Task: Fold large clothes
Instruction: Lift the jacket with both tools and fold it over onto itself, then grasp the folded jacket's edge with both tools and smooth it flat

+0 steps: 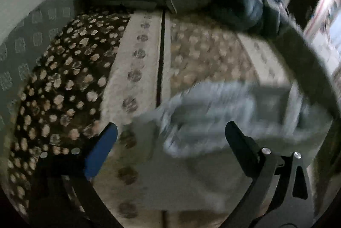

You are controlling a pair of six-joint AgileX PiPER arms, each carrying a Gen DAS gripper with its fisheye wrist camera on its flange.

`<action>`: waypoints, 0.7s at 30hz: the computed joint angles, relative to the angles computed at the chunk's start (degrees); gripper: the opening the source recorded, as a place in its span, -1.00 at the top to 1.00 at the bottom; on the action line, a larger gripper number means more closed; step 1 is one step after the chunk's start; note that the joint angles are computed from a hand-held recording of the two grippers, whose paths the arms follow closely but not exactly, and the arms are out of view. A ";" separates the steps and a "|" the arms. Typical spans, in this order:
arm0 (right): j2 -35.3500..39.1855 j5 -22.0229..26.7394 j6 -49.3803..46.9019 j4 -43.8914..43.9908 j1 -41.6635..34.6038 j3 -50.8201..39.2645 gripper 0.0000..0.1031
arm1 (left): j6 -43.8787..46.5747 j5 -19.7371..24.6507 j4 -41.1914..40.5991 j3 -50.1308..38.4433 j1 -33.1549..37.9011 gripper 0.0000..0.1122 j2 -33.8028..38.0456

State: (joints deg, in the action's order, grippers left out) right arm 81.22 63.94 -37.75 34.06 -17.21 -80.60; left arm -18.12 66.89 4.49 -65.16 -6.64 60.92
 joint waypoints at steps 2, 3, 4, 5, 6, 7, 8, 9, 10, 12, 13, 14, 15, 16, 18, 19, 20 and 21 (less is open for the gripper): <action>-1.90 -2.89 -7.26 2.08 -1.96 6.57 -0.96 | 2.37 -2.21 -0.38 6.95 -0.05 -0.78 -4.15; -1.97 -3.33 -9.87 2.43 -2.60 9.63 -0.96 | 2.89 -3.75 0.12 11.57 -1.13 -0.78 -6.91; -1.45 -2.61 -11.06 3.09 -3.17 10.67 -0.96 | 2.49 -5.07 0.52 13.89 -2.07 -0.78 -8.28; -0.51 -2.05 -12.25 4.08 -3.61 11.82 -0.96 | 4.38 -7.39 -1.33 17.61 -2.12 -0.78 -11.08; 0.63 -1.92 -12.97 4.94 -3.76 12.49 -0.96 | 6.82 -8.97 -3.65 19.44 -1.28 -0.78 -12.07; 1.31 -1.89 -13.67 5.89 -3.90 12.83 -0.96 | 9.61 -10.60 -6.26 21.18 -0.80 -0.78 -12.85; 2.34 -2.26 -14.55 7.34 -3.79 12.93 -0.96 | 10.23 -12.31 -6.58 22.15 -1.72 -0.78 -12.66; 2.97 -2.66 -14.71 7.87 -3.31 12.85 -0.96 | 8.58 -14.28 -4.65 22.69 -3.63 -0.78 -11.96; 4.64 -2.43 -14.02 7.52 -2.17 11.46 -0.96 | 8.56 -16.18 -4.23 22.95 -3.96 -0.78 -11.07; 7.25 -1.04 -12.60 6.39 0.01 8.94 -0.96 | 14.90 -19.46 -9.91 23.15 -0.39 -0.78 -8.70; 8.87 0.63 -12.83 6.15 0.74 7.59 -0.96 | 18.90 -20.27 -13.48 23.22 1.59 -0.78 -7.74; 10.09 1.32 -12.88 5.77 1.44 6.64 -0.96 | 22.82 -21.01 -16.61 23.33 3.20 -0.78 -6.52; 11.08 1.52 -12.99 5.70 1.99 6.25 -0.96 | 24.45 -22.31 -17.73 23.48 3.27 -0.78 -4.55; 11.30 0.57 -13.09 6.07 2.46 6.93 -0.95 | 23.78 -23.81 -17.11 23.76 2.59 -0.78 -2.75; 9.05 -3.17 -13.85 7.52 3.17 10.17 -0.66 | 17.18 -25.36 -12.50 23.39 -0.38 -0.63 -0.47; 7.18 -5.11 -14.02 7.20 3.81 11.93 -0.49 | 14.19 -25.68 -10.42 23.20 -1.95 -0.39 -0.15; 4.79 -7.74 -14.31 6.60 4.85 14.13 -0.20 | 9.38 -25.52 -6.75 22.87 -4.48 -0.15 -0.07; 1.89 -10.98 -14.09 5.04 6.45 16.62 0.05 | 5.00 -24.58 -3.54 22.21 -6.97 -0.04 -0.36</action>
